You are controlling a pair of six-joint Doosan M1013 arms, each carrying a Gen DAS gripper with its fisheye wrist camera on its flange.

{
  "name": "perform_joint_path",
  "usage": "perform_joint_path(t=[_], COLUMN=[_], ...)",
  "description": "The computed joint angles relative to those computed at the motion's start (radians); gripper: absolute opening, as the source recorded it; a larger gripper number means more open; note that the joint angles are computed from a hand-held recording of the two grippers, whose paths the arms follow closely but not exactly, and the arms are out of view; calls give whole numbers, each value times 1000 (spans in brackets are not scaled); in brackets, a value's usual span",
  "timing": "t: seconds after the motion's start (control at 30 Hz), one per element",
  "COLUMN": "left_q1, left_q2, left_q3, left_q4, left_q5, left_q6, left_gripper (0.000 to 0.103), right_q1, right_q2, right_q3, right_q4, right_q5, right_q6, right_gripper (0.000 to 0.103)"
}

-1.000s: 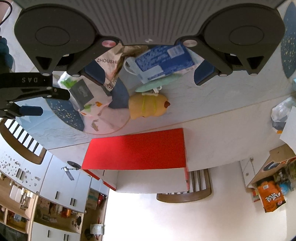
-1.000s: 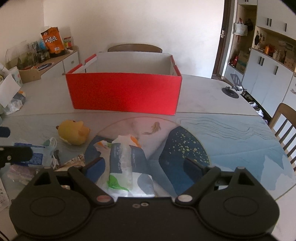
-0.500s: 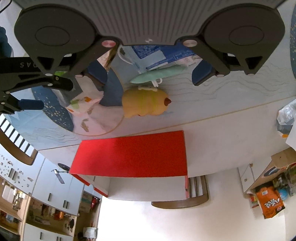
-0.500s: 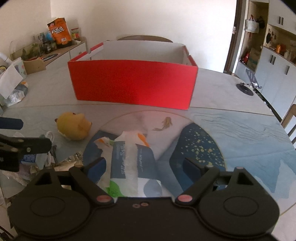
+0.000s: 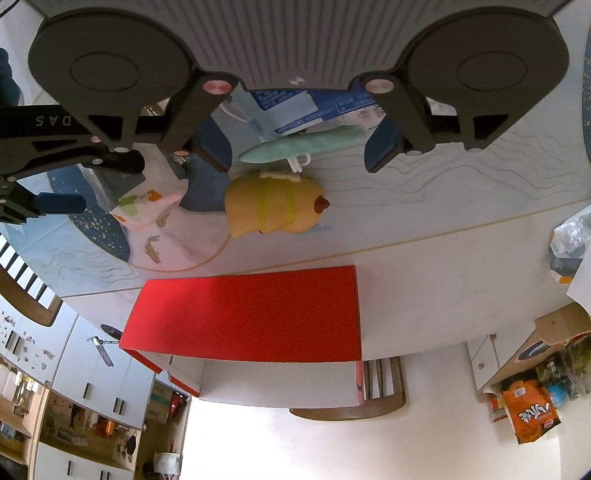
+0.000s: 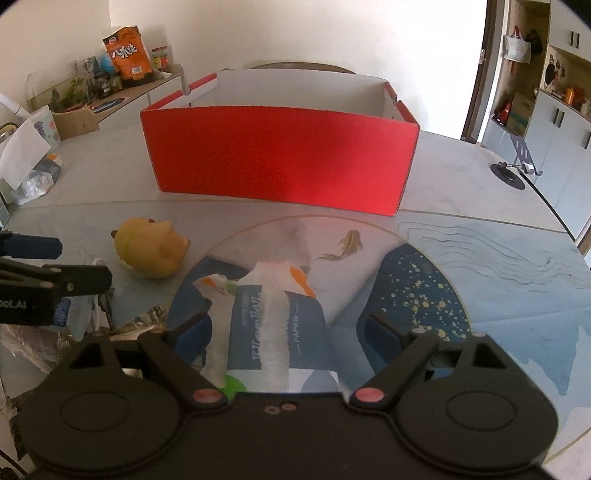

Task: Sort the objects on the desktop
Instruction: 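Close the left gripper on the mint-green stick while the right gripper grasps the tissue pack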

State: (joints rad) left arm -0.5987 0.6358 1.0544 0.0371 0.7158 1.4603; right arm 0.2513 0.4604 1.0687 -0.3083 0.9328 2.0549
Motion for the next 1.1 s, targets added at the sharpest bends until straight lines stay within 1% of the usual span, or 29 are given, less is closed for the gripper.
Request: perform_joint_path(t=[0.13, 0.43, 0.53, 0.57, 0.63, 0.77, 0.87, 0.93, 0.97, 1.0, 1.1], left_q1=[2, 2, 3, 4, 6, 7, 4, 2, 1, 2, 5], left_q2=[3, 4, 8, 8, 7, 6, 0, -4, -5, -6, -14], left_q3=[-2, -1, -6, -6, -2, 1, 14, 22, 24, 26, 37], left_q4=[-9, -20, -24, -34, -42, -67, -57, -47, -45, -45, -51], left_q5=[7, -18, -11, -9, -12, -15, -38, -50, -56, -61, -91], left_q6=[-4, 25, 28, 32, 33, 46, 38, 34, 30, 26, 8], left_gripper=[68, 67, 59, 58, 57, 45, 41, 40, 39, 38, 30], right_q1=[-1, -6, -8, -9, -11, -15, -15, -16, -16, -15, -16], right_q2=[3, 8, 10, 11, 12, 15, 15, 15, 15, 14, 12], right_q3=[-2, -5, -7, -8, -9, -12, -12, -13, -13, -12, -11], right_q4=[10, 29, 38, 44, 49, 71, 73, 80, 82, 81, 84], right_q5=[1, 9, 15, 17, 22, 30, 27, 23, 21, 20, 16], right_q6=[-7, -21, -24, -26, -27, -28, -28, -34, -38, -37, -31], right_gripper=[90, 90, 88, 87, 85, 79, 74, 67, 67, 65, 59])
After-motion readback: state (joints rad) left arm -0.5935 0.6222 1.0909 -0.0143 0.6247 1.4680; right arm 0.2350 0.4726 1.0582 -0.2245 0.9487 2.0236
